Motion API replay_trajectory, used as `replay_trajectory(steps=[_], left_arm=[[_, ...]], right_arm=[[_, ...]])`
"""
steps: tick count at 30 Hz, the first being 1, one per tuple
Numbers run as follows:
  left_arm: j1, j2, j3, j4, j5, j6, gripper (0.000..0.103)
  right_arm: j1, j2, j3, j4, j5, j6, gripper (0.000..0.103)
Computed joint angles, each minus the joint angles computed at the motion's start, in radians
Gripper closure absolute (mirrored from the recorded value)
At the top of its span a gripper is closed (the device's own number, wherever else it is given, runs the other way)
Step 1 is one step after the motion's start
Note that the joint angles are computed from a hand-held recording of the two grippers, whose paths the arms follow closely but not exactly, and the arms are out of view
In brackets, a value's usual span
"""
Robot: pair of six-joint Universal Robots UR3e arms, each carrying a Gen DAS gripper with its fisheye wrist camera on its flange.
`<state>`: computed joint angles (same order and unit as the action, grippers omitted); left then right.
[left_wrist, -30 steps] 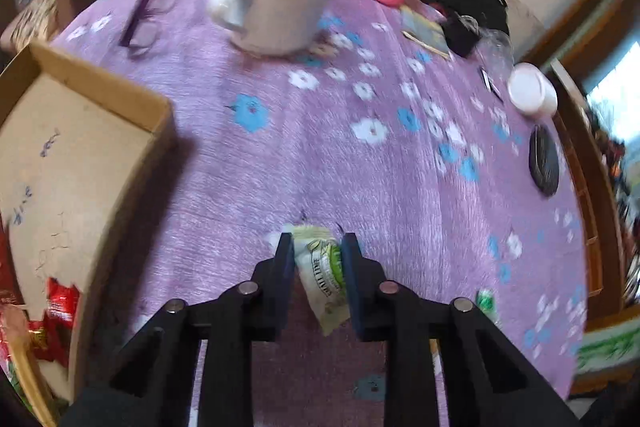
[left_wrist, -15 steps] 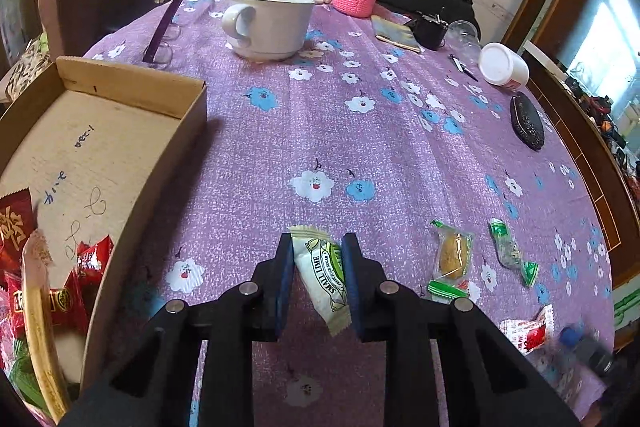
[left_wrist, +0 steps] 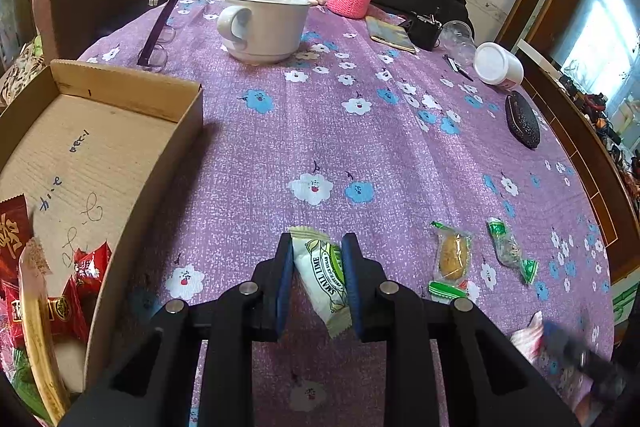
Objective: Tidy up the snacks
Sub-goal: 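Grasp the green-white packet with left gripper while right grasps white-red packet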
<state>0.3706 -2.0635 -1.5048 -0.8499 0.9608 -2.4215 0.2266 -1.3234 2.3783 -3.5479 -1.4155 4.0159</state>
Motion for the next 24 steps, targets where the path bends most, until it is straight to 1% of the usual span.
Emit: replay_trajectory(steps=[1,2,3,4,5,7,8,9,11,12,14,16,17,19,21,23,24], left_arm=[[0.0,0.001,-0.002,0.003,-0.001,0.0,0.08],[0.0,0.003,-0.008,0.009,0.0,0.001,0.08],[-0.001,0.004,-0.011,0.013,0.001,0.001,0.08],[-0.002,0.006,-0.013,0.017,0.003,0.0,0.08],[-0.001,0.005,-0.012,0.015,0.003,0.001,0.08],[-0.001,0.004,-0.01,0.01,0.003,0.002,0.08],[-0.001,0.004,-0.01,0.011,0.002,0.001,0.08],[-0.001,0.005,-0.011,0.012,0.001,0.001,0.08],[0.0,0.004,-0.012,0.015,0.001,0.003,0.08],[0.0,0.005,-0.013,0.015,-0.001,0.003,0.08],[0.002,0.005,-0.015,0.016,-0.005,0.005,0.08],[0.002,0.007,-0.022,0.026,-0.004,0.005,0.08],[0.0,0.009,-0.028,0.032,-0.002,0.005,0.08],[-0.001,0.009,-0.029,0.035,0.0,0.004,0.08],[-0.001,0.01,-0.03,0.036,0.0,0.004,0.08],[0.0,0.01,-0.031,0.037,-0.001,0.005,0.08],[0.0,0.009,-0.029,0.035,-0.002,0.006,0.08]], right_arm=[[-0.013,0.005,0.006,-0.027,0.088,-0.028,0.06],[-0.004,0.0,-0.004,-0.016,0.129,-0.058,0.06],[0.022,-0.024,-0.027,0.044,0.109,-0.084,0.06],[0.058,-0.059,-0.065,0.137,0.051,-0.12,0.06],[0.098,-0.089,-0.114,0.235,-0.029,-0.168,0.06],[0.154,-0.11,-0.222,0.408,-0.17,-0.255,0.058],[0.15,-0.107,-0.27,0.472,-0.181,-0.308,0.056],[0.127,-0.101,-0.306,0.515,-0.156,-0.362,0.055],[0.089,-0.076,-0.367,0.586,-0.136,-0.432,0.055],[0.063,-0.061,-0.401,0.635,-0.097,-0.476,0.054],[0.003,-0.016,-0.461,0.718,0.016,-0.558,0.054],[-0.033,0.017,-0.486,0.76,0.105,-0.61,0.054],[-0.037,0.025,-0.491,0.772,0.122,-0.626,0.054],[-0.023,0.034,-0.502,0.799,0.109,-0.65,0.054],[0.007,0.042,-0.523,0.842,0.069,-0.678,0.053],[0.051,0.057,-0.541,0.863,0.008,-0.695,0.053],[0.08,0.053,-0.543,0.873,-0.045,-0.698,0.053]])
